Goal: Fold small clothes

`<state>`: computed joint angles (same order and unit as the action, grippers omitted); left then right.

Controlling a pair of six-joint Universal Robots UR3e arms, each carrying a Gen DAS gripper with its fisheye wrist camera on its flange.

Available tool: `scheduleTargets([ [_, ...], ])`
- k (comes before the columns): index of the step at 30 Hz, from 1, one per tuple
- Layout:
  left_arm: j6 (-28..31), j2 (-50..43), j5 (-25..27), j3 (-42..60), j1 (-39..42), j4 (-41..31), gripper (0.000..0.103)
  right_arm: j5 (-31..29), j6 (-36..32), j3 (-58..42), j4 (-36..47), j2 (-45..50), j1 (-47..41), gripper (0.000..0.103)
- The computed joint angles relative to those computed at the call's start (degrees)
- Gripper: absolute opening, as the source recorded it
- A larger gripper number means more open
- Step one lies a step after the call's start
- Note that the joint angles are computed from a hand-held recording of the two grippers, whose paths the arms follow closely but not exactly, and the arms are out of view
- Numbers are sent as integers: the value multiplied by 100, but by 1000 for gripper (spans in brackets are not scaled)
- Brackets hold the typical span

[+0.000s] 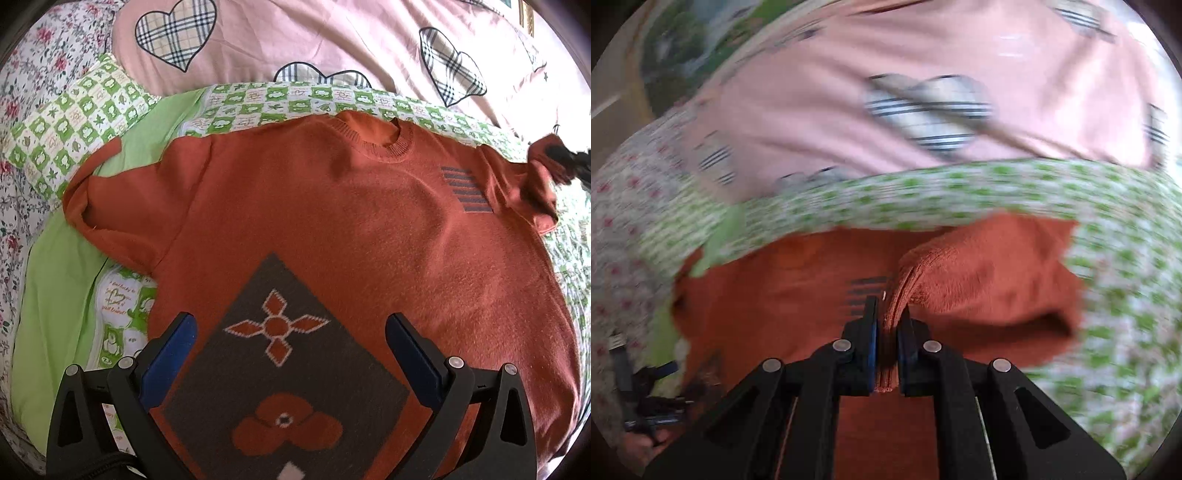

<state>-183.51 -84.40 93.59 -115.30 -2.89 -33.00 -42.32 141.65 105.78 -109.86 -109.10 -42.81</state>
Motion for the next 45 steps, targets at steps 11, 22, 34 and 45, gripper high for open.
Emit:
scheduleTargets([
  [11, 482, 885, -850, -734, 998, -117, 102, -317, 1681, -1060, -1519, 2502, 3692, 10],
  [22, 585, 48, -1084, -285, 1128, 85, 102, -331, 2437, -1180, -2455, 3586, 4116, 49],
  [34, 931, -1747, -1135, 1128, 944, 765, 102, 240, 927, 1063, -1137, 1150, 1435, 49],
  [45, 3134, -3254, -169, 2613, -23, 677, 77, 349, 207, 1783, -353, 623, 660, 49],
])
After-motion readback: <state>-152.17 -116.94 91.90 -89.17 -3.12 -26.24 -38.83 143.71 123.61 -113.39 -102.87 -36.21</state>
